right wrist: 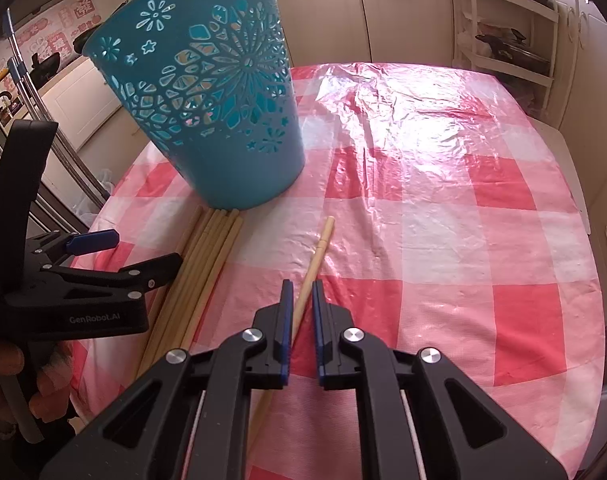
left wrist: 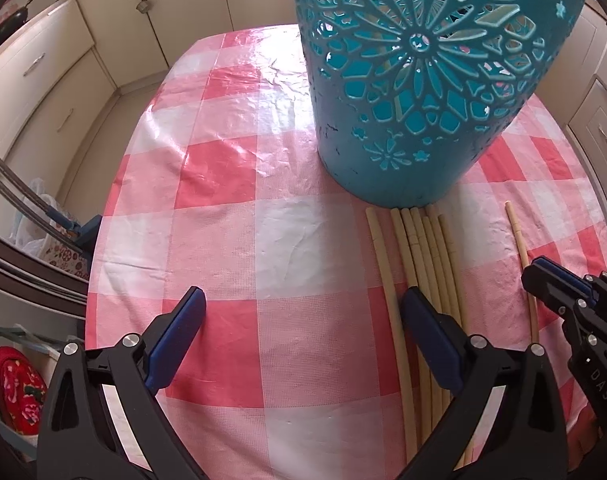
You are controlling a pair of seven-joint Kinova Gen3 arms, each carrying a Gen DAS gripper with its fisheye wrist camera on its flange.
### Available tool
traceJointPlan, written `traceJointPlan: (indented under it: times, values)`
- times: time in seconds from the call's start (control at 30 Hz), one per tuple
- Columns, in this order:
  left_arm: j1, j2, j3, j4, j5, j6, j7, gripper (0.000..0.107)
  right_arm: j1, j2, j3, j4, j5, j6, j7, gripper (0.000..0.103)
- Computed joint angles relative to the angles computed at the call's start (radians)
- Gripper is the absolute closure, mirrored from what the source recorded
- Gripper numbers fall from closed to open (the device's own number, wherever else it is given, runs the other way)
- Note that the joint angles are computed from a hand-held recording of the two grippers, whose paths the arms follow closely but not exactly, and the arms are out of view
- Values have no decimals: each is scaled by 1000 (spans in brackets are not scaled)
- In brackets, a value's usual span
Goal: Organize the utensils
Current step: 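Close the left tool on another wooden stick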
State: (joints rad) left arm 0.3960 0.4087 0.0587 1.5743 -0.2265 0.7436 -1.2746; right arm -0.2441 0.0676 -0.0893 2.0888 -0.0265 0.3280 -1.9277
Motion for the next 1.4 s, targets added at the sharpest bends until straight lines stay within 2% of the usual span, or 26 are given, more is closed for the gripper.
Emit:
traceJointPlan:
  times: [0.1,0.3,0.6,0.77,0.9,1.13,1.4]
  values:
    - [-5,0,1,3,3,-8,-4,14,-6,0,1,1,13,-1,-14,93]
    - [-31,-14,22,24,41,-48,-56,34,-22,-2,7,6,61,-9,-65,93]
    - [-28,-41,35,51,70,-74,-114,70,-23,-4,5,11,80,-16,-87,93]
    - [-43,-52,40,58,98,-74,-123,96,-19,-4,3,14,72,-23,-81,92]
    - [-65,-47,45,55,121,-73,-151,98,-9,-2,0,13,46,-26,-53,92]
    - [-34,-39,28,42,83,-56,-138,98,-8,0,2,11,33,-26,-38,92]
    - [-114,-36,70,18,192,-15,-252,103,1,11,1,6,17,-39,-6,91]
